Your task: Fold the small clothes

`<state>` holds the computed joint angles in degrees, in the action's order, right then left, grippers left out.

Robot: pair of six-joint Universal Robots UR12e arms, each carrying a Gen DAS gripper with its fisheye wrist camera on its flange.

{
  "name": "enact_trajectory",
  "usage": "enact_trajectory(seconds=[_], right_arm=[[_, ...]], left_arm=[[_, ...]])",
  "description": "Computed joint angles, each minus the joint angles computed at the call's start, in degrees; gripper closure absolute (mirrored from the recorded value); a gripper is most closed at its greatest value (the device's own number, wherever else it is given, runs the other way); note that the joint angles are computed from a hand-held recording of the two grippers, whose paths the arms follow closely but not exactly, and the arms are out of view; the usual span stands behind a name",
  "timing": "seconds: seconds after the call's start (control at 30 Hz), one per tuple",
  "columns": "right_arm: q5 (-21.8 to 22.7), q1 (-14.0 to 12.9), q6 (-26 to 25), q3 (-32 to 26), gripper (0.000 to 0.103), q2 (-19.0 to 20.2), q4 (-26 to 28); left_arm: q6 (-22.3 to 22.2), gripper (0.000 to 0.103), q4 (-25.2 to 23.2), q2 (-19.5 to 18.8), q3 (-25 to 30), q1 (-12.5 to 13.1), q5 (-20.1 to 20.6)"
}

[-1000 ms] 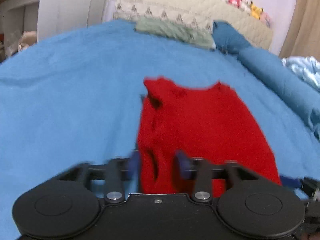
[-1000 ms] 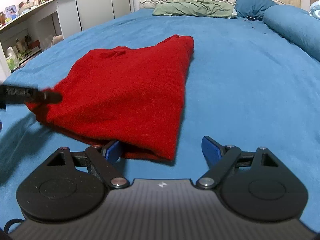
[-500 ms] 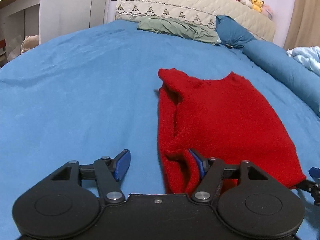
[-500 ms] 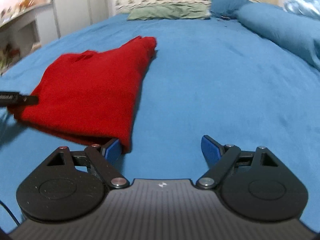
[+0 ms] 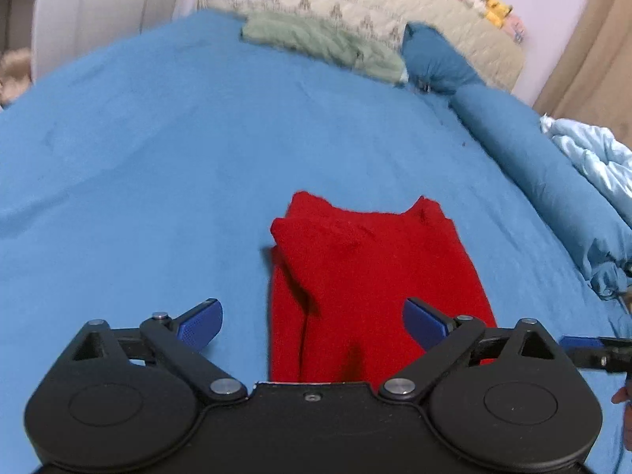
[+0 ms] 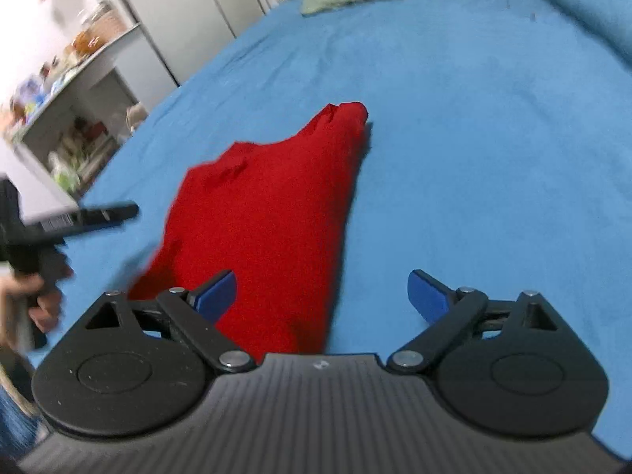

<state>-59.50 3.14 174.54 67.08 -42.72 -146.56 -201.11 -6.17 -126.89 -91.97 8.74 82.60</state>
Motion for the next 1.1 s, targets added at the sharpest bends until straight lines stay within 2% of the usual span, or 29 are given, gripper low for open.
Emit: enact_trajectory(seconds=[0.03,0.13,0.2,0.33,0.37,0.4,0.43,0.47,0.53,0.63,0.73,0.87,0.97,1.1], right_arm=[[1.58,0.01,1.36,-2.46,0.0,1.34,2.51],[2.38,0.68,4.52,-9.84,0.0,5.7,8.8],[2.94,0.98,6.41,-11.8,0.0,7.45,9.1],[4.19,1.6,5.45,-14.11,0.003,9.57,12.28],[3.99,1.81,4.6,-14.26,0.007,9.77,12.69],[3.39,2.11,3.55,-14.24,0.02,9.89,12.89],[2.26,2.39,3.1,-14.2,0.023,9.99,12.37],[1.4,2.61,2.54,-13.65,0.027,9.8,11.16],[1.51,2.64,2.02,-12.85,0.054,9.45,9.79],[1.84,2.69,1.02,-12.38,0.063,8.81,8.32],[1.3,2.85,0.59,-11.01,0.064,7.43,6.04],[3.07,2.15,0.76,-7.8,0.064,4.52,3.41],[5.15,0.81,-0.07,-3.02,0.064,0.64,2.33],[7.46,-1.63,-2.91,5.92,0.064,-5.9,0.77]], left_arm=[[-0.18,0.007,-2.14,-0.69,1.28,0.45,-1.82],[-1.45,0.022,-6.82,-2.47,3.79,1.39,-5.72],[-2.18,0.035,-7.57,-2.94,3.88,1.51,-6.38],[-2.56,0.041,-5.73,-3.73,3.62,1.83,-8.6],[-2.38,0.05,-5.71,-3.88,3.7,1.9,-9.19],[-2.3,0.059,-6.16,-4.07,3.97,1.94,-9.97],[-2.34,0.061,-6.74,-4.21,4.29,1.87,-10.32],[-2.29,0.069,-6.9,-4.29,4.53,1.66,-9.76],[-2.44,0.077,-6.98,-4.18,4.82,1.38,-9.32],[-0.5,0.081,-7.04,-3.41,4.89,0.41,-6.45],[-0.05,0.082,-7.16,-2.03,4.63,-0.48,-4.84],[1.22,0.083,-6.04,0.85,3.12,-1.82,-4.02],[1.34,0.083,-5.94,3.51,1.13,-2.99,-4.26],[1.32,0.083,-4.65,7.27,-3.36,-5.84,-3.78]])
